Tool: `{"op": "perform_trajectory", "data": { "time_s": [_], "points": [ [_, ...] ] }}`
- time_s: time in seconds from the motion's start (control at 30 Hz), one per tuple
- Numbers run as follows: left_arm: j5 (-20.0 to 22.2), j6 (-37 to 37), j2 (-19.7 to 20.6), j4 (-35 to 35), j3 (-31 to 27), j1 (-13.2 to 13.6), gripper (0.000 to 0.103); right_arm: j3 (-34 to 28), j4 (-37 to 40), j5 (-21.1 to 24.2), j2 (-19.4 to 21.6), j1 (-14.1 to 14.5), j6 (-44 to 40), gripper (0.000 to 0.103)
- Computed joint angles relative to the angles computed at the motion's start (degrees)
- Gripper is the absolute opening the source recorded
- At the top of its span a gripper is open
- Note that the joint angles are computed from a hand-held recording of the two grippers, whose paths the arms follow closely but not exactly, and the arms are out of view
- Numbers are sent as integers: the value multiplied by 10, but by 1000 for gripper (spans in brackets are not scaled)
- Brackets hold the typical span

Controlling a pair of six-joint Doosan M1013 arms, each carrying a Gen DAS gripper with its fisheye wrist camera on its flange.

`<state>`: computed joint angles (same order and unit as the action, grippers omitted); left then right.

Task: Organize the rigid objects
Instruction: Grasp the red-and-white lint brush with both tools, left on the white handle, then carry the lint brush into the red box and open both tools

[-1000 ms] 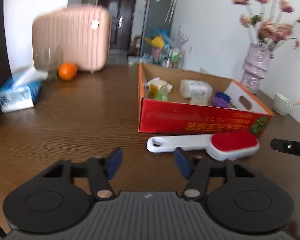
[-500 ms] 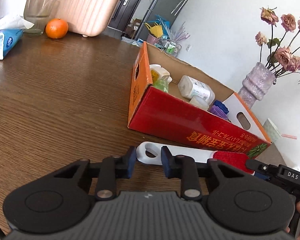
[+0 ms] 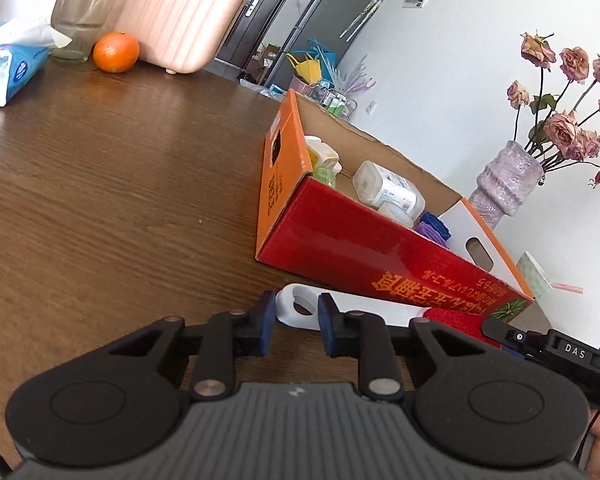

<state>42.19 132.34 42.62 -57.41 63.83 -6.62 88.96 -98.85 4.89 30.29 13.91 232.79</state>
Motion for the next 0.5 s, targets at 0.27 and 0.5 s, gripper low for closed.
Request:
{"op": "perform_trajectory", "data": {
  "time_s": [0.27, 0.5],
  "points": [
    [1, 65, -77, -33, 124, 15, 23, 46, 153, 44, -39, 32, -149, 46],
    [-13, 142, -152, -61, 228, 25, 23, 128, 59, 116, -102, 94, -38, 46]
  ]
}}
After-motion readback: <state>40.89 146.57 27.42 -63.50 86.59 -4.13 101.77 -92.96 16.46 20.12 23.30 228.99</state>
